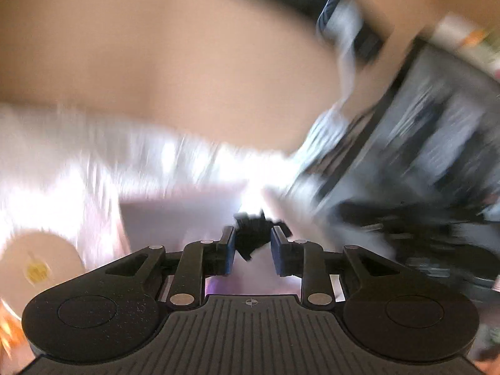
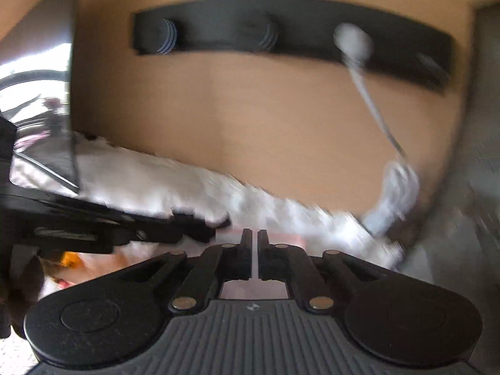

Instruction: Organize soft objects

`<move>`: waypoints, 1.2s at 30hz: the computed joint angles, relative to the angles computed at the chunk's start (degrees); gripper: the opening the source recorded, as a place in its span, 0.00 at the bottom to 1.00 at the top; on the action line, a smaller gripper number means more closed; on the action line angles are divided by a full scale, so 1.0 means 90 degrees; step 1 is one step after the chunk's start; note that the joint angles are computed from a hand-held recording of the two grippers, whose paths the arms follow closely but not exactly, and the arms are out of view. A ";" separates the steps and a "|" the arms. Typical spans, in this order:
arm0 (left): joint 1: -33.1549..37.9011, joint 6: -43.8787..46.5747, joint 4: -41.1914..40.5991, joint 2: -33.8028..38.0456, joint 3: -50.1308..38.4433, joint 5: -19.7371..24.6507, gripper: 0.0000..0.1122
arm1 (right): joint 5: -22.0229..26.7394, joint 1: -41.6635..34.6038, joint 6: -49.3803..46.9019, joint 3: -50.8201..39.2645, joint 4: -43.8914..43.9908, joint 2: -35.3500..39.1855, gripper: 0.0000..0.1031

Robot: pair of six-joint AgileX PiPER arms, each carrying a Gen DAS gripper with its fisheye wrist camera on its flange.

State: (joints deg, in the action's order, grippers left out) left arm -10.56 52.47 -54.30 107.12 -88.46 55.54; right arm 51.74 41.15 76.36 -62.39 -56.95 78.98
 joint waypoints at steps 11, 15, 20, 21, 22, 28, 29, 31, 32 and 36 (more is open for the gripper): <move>0.1020 0.1062 -0.0362 -0.1485 0.1668 -0.0610 0.24 | -0.0252 0.0865 0.1046 0.0983 -0.0322 -0.0465 0.41; 0.2399 0.1323 -0.0638 -0.2254 0.2685 -0.1167 0.24 | -0.0349 0.1506 0.1244 0.0425 -0.1144 0.0561 0.54; 0.4249 0.0211 -0.0247 -0.2161 0.2820 -0.1300 0.24 | -0.1375 0.1577 0.0800 -0.0676 -0.1053 0.1942 0.58; 0.4486 -0.0065 -0.0007 -0.2054 0.2720 -0.1260 0.24 | -0.1765 0.1466 0.0262 -0.0974 -0.0534 0.2193 0.58; 0.4769 -0.0318 0.0275 -0.1943 0.2606 -0.1193 0.24 | -0.2121 0.1361 -0.0338 -0.1297 0.0065 0.2476 0.58; 0.5941 -0.0239 0.0697 -0.1496 0.2230 -0.0597 0.24 | -0.2360 0.1302 -0.3410 -0.3800 0.2796 0.4390 0.52; 0.6086 -0.0181 0.0727 -0.1422 0.2126 -0.0450 0.24 | -0.2298 0.1301 -0.3830 -0.4231 0.3199 0.4671 0.52; 0.6207 -0.0091 0.0777 -0.1285 0.1935 -0.0219 0.24 | -0.1983 0.1297 -0.4502 -0.5193 0.3859 0.5259 0.47; 0.6322 0.0037 0.0759 -0.1280 0.1899 -0.0046 0.24 | -0.1817 0.1320 -0.4677 -0.5566 0.4025 0.5507 0.42; 0.6282 0.0320 0.0659 -0.1101 0.1718 0.0296 0.24 | -0.0796 0.1415 -0.5276 -0.6966 0.4414 0.6281 0.14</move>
